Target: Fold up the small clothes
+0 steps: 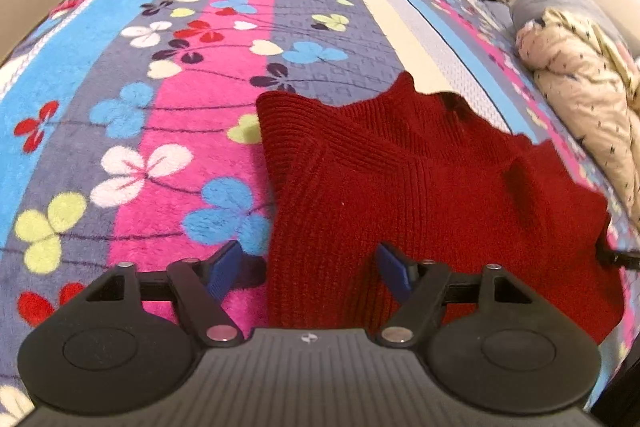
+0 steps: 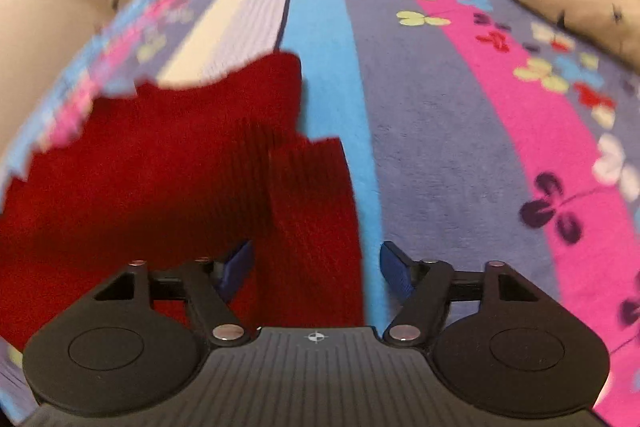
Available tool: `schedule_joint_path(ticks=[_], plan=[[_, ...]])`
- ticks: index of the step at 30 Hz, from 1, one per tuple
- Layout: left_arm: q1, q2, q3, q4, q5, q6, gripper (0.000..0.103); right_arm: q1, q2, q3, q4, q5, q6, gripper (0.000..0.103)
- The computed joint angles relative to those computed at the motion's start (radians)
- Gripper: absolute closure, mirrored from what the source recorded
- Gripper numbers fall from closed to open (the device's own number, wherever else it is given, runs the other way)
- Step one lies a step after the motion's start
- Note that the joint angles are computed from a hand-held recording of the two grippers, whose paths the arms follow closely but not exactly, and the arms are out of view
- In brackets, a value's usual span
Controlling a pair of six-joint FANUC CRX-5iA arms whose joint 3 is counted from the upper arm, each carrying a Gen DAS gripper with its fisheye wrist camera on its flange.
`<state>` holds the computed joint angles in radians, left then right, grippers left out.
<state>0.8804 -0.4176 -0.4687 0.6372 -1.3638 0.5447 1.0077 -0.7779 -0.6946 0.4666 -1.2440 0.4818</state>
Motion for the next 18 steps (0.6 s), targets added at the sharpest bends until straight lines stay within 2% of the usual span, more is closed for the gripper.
schedule_joint_path(ticks=[1,2,3,5,8,9,11,13,15,17,18], plan=[[0.0,-0.007,-0.007,0.006,0.004,-0.018,0.048,0.019,-0.005,-0.01,0.032,-0.008,-0.019,0.083],[0.003,-0.011,-0.012,0.014,0.002,-0.035,0.075,0.032,-0.019,-0.022,0.064,-0.007,-0.051,0.092],[0.006,-0.018,-0.016,0.018,0.004,-0.05,0.09,0.046,-0.042,-0.037,0.102,0.002,-0.095,0.091],[0.017,-0.041,-0.021,0.017,0.012,-0.079,0.091,0.085,-0.081,-0.063,0.183,-0.002,-0.18,0.092],[0.048,-0.081,-0.039,0.046,0.021,-0.155,0.092,0.203,-0.154,-0.118,0.362,-0.032,-0.321,0.092],[0.067,-0.098,-0.054,0.082,0.028,-0.187,0.092,0.244,-0.174,-0.142,0.441,-0.041,-0.361,0.092],[0.11,-0.128,-0.09,0.181,0.048,-0.231,0.092,0.268,-0.187,-0.178,0.561,-0.034,-0.404,0.092],[0.13,-0.167,-0.14,0.289,0.116,-0.256,0.092,0.231,-0.153,-0.217,0.708,-0.008,-0.45,0.092],[0.104,-0.202,-0.186,0.358,0.237,-0.257,0.092,0.138,-0.116,-0.248,0.834,0.07,-0.486,0.092],[0.068,-0.217,-0.208,0.377,0.329,-0.239,0.092,0.007,-0.085,-0.273,0.941,0.209,-0.533,0.092],[0.046,-0.222,-0.216,0.376,0.374,-0.229,0.092,-0.063,-0.057,-0.27,0.956,0.287,-0.546,0.092]])
